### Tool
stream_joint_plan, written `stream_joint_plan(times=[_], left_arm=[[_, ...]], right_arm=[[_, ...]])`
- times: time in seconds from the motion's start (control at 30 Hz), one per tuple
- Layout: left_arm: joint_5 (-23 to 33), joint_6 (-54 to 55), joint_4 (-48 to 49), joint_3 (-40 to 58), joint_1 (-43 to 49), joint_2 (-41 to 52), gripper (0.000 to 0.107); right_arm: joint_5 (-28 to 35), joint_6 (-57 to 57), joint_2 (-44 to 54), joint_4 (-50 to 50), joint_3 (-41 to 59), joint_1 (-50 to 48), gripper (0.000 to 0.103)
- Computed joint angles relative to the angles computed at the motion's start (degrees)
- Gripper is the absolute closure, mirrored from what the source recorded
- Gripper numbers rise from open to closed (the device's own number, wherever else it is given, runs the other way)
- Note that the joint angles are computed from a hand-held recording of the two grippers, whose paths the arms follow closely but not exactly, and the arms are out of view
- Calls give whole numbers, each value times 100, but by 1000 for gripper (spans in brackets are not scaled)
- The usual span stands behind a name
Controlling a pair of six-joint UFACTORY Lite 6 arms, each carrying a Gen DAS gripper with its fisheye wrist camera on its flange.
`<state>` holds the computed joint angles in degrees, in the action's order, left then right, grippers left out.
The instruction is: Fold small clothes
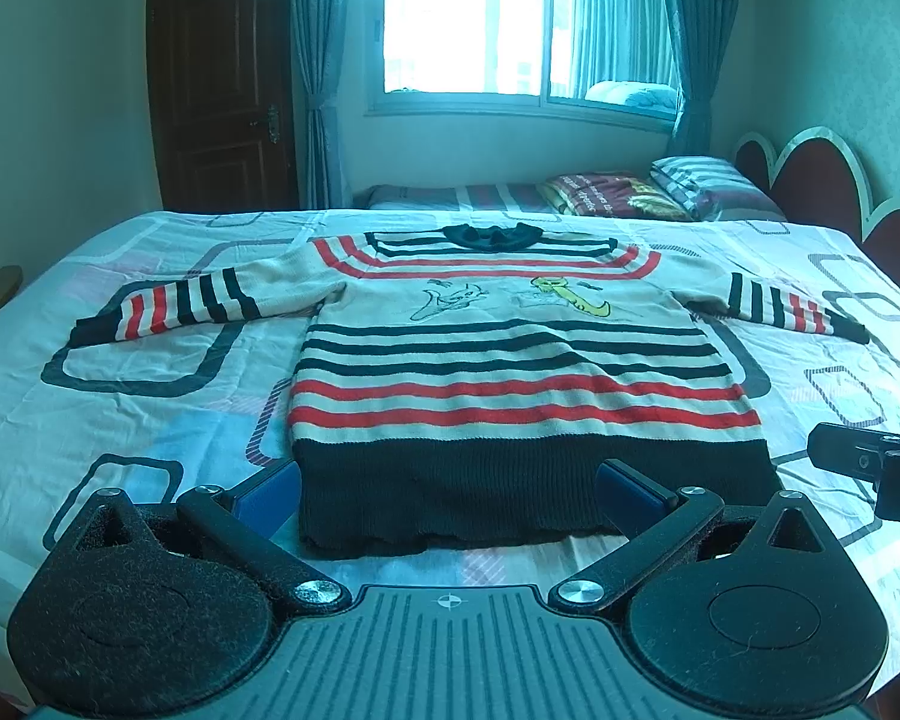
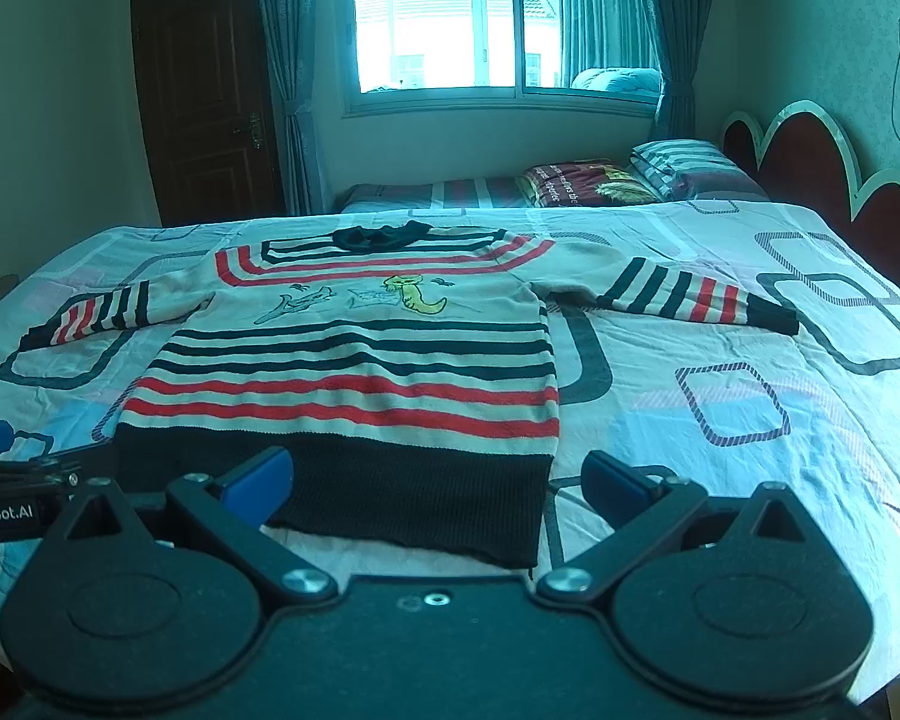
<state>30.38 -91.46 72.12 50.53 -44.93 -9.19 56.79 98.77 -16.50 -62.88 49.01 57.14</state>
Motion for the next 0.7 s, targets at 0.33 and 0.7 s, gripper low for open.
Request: stream_joint_plan(times=[0.33, 0.7], left_arm=[[-1, 38, -41, 34, 16, 24, 4], [-2146, -725, 676, 833, 1389, 723, 4]], right_arm=[[-216, -15, 27, -60, -38, -129, 1], [-1616, 109, -959, -655, -745, -1718, 1]])
